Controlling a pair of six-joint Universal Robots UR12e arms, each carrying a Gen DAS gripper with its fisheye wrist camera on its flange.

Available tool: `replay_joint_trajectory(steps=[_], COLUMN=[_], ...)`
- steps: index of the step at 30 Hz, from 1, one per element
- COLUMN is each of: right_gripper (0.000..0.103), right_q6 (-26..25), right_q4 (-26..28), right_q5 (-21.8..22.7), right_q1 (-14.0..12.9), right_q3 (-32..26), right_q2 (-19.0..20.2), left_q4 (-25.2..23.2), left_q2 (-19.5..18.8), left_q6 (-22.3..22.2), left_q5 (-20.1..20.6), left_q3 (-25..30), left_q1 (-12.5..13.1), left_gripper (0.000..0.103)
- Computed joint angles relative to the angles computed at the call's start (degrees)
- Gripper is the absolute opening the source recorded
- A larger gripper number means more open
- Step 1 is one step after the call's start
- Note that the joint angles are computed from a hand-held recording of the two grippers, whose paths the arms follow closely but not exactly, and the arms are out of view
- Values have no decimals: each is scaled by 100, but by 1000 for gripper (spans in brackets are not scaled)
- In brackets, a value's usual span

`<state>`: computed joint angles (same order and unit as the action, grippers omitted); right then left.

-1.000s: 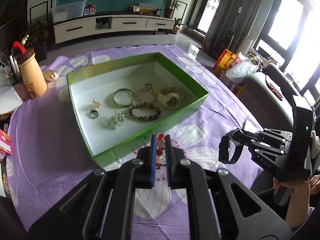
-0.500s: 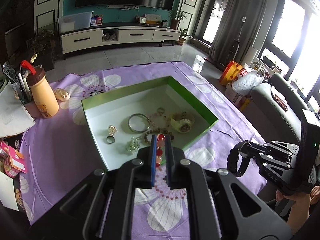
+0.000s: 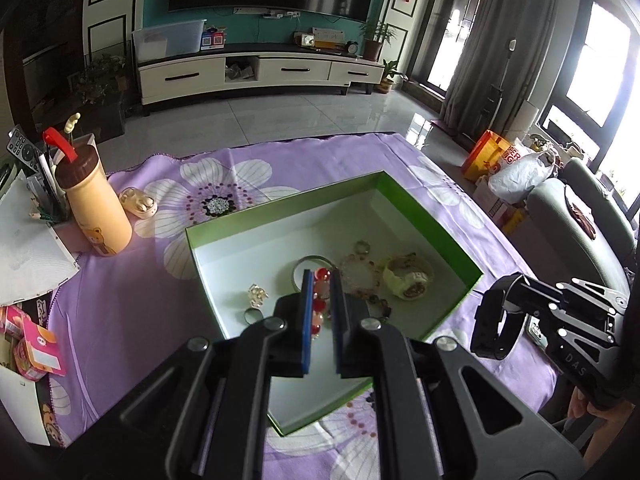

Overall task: Organize jewelry
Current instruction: 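Carry the red bracelet and black watch over the green box while both grippers hold them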

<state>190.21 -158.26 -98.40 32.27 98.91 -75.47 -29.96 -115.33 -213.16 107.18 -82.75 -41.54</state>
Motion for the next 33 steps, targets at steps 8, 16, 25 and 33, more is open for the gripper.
replay_joint_trajectory(steps=[8,16,25,33], right_gripper=[7,7,7,7], right_q6=[23,27,104,112], right_q4=[139,315,703,1139], right_q5=[5,-10,-34,-89], right_q1=[1,-35,-96,-117], right_q3=[-320,-551,-993,-1332], right_q2=[247,440,731,984], left_q4=[-66,-154,-312,-476], left_q2=[-82,-169,-267,-408], left_q6=[32,92,53,56], left_q5=[-49,-98,-183,-307], left_q3=[73,156,253,397], left_q1=[102,192,297,357], left_gripper=[7,8,8,8])
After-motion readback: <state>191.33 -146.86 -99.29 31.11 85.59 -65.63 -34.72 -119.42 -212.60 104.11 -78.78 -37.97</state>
